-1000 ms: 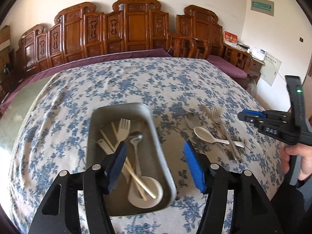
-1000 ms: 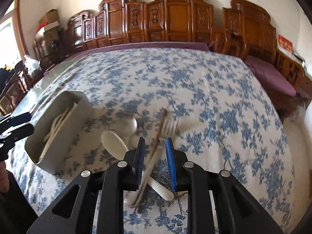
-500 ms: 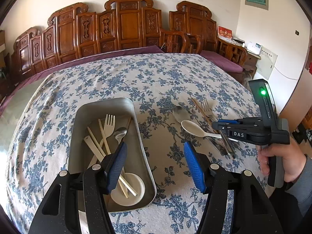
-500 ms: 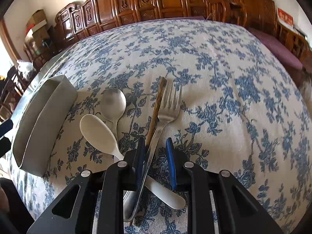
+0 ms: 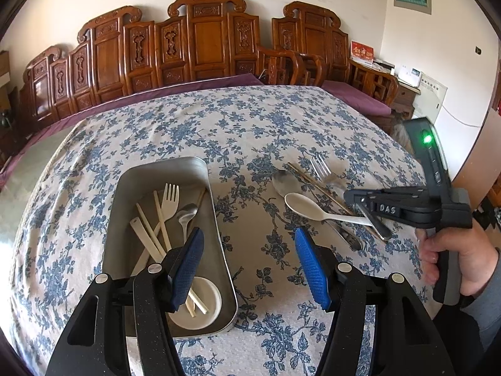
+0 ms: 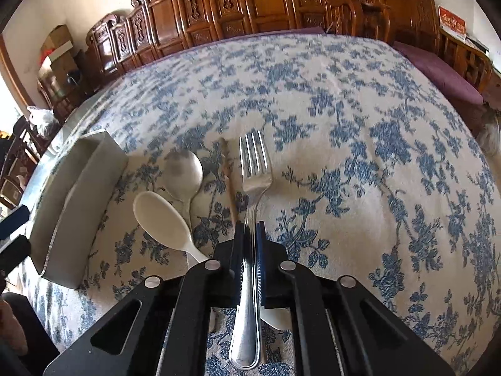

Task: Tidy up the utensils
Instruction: 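Grasp a white plastic spoon with the left gripper while the right holds the fork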

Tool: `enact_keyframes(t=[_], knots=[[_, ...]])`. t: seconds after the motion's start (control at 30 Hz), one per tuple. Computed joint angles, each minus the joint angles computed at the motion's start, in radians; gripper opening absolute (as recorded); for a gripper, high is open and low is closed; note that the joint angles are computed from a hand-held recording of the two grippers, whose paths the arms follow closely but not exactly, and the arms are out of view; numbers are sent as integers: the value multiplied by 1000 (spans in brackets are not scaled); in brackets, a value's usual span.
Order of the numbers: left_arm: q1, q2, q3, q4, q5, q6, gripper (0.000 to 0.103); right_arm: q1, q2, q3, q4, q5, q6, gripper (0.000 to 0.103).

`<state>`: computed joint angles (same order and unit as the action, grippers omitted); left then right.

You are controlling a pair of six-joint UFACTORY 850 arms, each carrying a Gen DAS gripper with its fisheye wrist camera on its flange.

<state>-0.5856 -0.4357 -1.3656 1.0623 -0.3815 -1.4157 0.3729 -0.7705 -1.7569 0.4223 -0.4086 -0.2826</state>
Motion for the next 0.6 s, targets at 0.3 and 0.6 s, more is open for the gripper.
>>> enact_keyframes(t=[0.3, 0.6], knots=[[-12, -46, -74, -86, -50, 111, 58, -24, 37, 37, 109, 43, -124, 9], [-6, -160, -227, -267, -65, 276, 58, -55, 34, 41, 94, 47, -124, 9]])
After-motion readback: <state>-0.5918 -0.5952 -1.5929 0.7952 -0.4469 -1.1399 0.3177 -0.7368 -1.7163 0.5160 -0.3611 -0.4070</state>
